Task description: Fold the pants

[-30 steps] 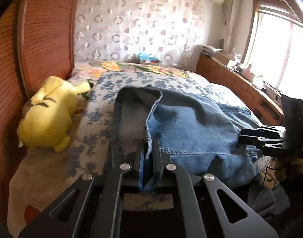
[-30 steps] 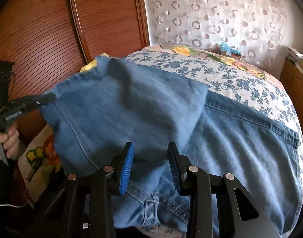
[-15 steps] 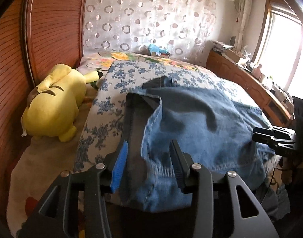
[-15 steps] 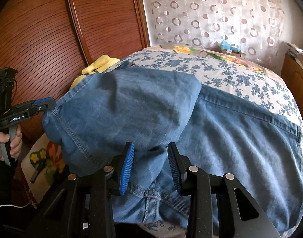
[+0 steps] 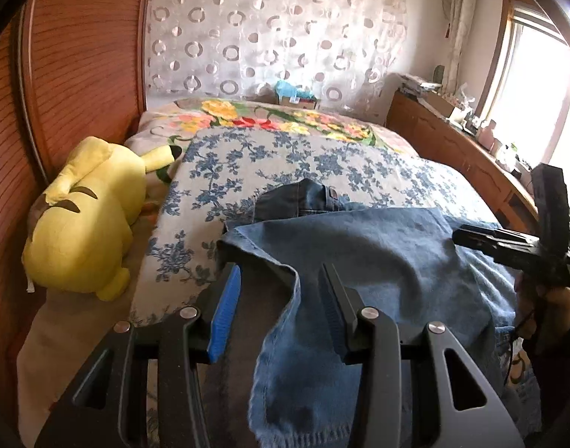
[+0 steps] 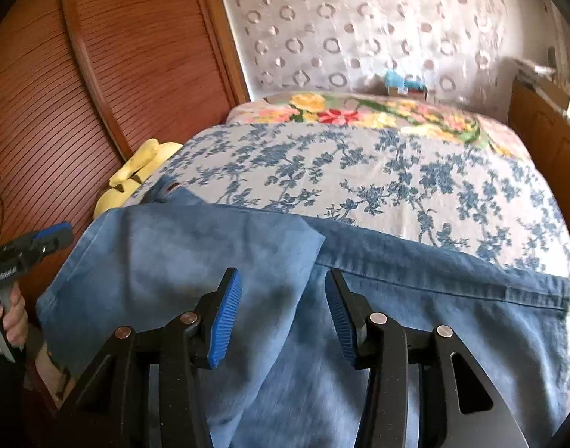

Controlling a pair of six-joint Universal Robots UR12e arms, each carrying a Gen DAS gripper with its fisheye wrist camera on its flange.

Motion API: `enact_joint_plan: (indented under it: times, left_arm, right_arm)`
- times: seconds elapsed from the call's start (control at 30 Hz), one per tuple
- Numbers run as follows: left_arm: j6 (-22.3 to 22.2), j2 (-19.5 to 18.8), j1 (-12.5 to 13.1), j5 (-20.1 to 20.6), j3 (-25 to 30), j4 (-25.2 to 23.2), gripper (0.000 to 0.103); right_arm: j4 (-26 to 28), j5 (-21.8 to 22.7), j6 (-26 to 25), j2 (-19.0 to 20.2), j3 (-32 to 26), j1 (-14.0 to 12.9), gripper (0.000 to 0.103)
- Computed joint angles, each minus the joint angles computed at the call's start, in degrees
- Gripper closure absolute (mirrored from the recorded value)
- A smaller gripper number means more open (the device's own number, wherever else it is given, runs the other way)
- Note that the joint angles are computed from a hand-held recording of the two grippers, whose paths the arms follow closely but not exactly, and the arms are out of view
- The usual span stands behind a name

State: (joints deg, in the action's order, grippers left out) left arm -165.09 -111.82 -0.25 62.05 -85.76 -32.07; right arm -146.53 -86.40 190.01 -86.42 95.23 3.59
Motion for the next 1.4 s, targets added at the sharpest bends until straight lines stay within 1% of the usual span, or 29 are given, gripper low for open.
enact_joint_plan:
  times: [0.1, 0.17, 0.2, 0.27, 0.33, 0.37, 0.4, 0.43, 0.5, 0.57, 0.63, 0.67, 0.7, 0.73, 0.77, 0.8, 0.87, 0.9, 0.97, 1.03, 1.1, 1.17, 1.2, 1.27, 1.33, 1.4]
  left_arm:
    - [0.2, -0.9, -0.8, 2.8, 1.0, -1.1, 0.060]
    - [0.6, -1.1, -0.9, 3.2, 1.2, -1.1, 0.071]
    - [1.0, -1.4, -0.9, 3.3, 1.5, -1.7, 0.074]
    - [1.2, -1.7, -0.9, 3.6, 1.8, -2.5, 0.088]
    - [1.9, -1.7, -1.0, 4.1, 1.6, -2.0, 0.096]
    - [2.2, -1.7, -1.0, 4.1, 1.4, -1.6, 0.099]
    - [2.3, -1.5, -1.0, 4.1, 1.0, -0.4, 0.099]
    - [1.7, -1.3, -0.9, 4.1, 0.4, 1.8, 0.100]
    - [-0.1, -1.0, -0.5, 3.0, -0.3, 5.3, 0.100]
    - [-1.2, -0.9, -0.3, 1.8, 0.0, 6.5, 0.100]
    - [-1.5, -1.2, -0.3, 0.2, 0.9, 5.9, 0.100]
    - [-1.5, -1.4, -0.4, 0.3, 1.3, 5.4, 0.100]
    - [-1.4, -1.5, -0.7, 1.1, 1.6, 5.3, 0.100]
    - [-1.1, -1.6, -1.2, 2.7, 1.9, 5.4, 0.098]
    - [-0.9, -1.7, -1.5, 3.7, 2.1, 5.0, 0.092]
    - [-1.0, -1.7, -1.6, 4.3, 2.2, 4.6, 0.090]
    - [-0.9, -1.4, -1.5, 3.4, 1.8, 4.6, 0.078]
    - [-0.8, -1.1, -1.4, 2.8, 1.4, 5.0, 0.075]
    - [-0.4, -0.6, -1.3, 2.5, 0.5, 5.8, 0.057]
    - [0.5, 0.0, -1.2, 1.5, -0.1, 5.5, 0.055]
    - [1.5, 0.6, -1.3, 1.3, -0.6, 5.1, 0.046]
    - [2.0, 1.4, -1.4, 0.1, -1.8, 5.9, 0.035]
    - [2.2, 1.7, -1.5, -0.6, -2.2, 6.0, 0.034]
    - [2.8, 2.5, -1.6, -2.6, -3.3, 6.2, 0.026]
    - [3.7, 3.2, -2.0, -4.5, -4.4, 6.0, 0.025]
    - [4.0, 3.7, -2.4, -5.2, -5.1, 6.2, 0.025]
  right_arm:
    - [2.0, 3.1, 2.8, 1.7, -1.7, -1.4, 0.055]
    - [2.3, 5.3, 3.8, 2.7, -2.6, -2.1, 0.055]
    - [2.3, 6.2, 4.1, 3.0, -2.8, -2.3, 0.055]
    - [2.4, 8.0, 4.1, 3.5, -3.1, -2.7, 0.055]
    - [2.4, 9.7, 3.6, 3.9, -3.3, -3.1, 0.055]
    - [1.8, 10.7, 3.2, 4.1, -3.2, -3.3, 0.061]
    - [1.0, 11.7, 2.6, 4.0, -2.9, -3.5, 0.082]
    - [0.1, 12.7, 1.8, 3.9, -2.6, -3.7, 0.090]
    - [-5.5, 9.8, 1.5, 3.1, -0.7, -3.5, 0.094]
    - [-12.2, 5.2, 2.7, 2.0, 1.7, -2.7, 0.095]
    - [-15.3, 1.2, 3.3, 1.4, 2.9, -2.2, 0.095]
    - [-15.8, -0.9, 3.4, 1.4, 3.2, -1.9, 0.095]
    - [-15.0, -1.7, 3.4, 1.4, 3.1, -1.8, 0.095]
    - [-13.0, -1.7, 3.6, 1.7, 2.5, -1.9, 0.095]
    - [-11.0, -1.5, 3.7, 1.9, 2.1, -2.1, 0.095]
    - [-10.0, -1.7, 3.6, 2.2, 1.8, -2.2, 0.095]
    - [-8.4, -1.4, 3.2, 2.7, 1.1, -2.5, 0.088]
    - [-7.8, -2.2, 2.9, 2.7, 1.0, -2.5, 0.083]
    - [-7.6, -2.9, 1.9, 3.0, 0.6, -2.6, 0.081]
    - [-7.8, -2.7, 0.4, 2.5, 1.0, -2.7, 0.075]
    - [-8.0, -3.8, -1.0, 1.7, 1.5, -2.4, 0.069]
    - [-9.2, -4.3, -2.0, 0.3, 3.1, -2.2, 0.065]
    - [-9.8, -4.4, -2.2, -0.4, 4.0, -2.2, 0.062]
    - [-11.3, -4.4, -2.6, -2.5, 6.4, -2.2, 0.060]
    - [-11.8, -5.2, -2.9, -4.1, 7.9, -1.7, 0.059]
    - [-12.3, -6.0, -3.1, -5.8, 9.8, -1.6, 0.059]
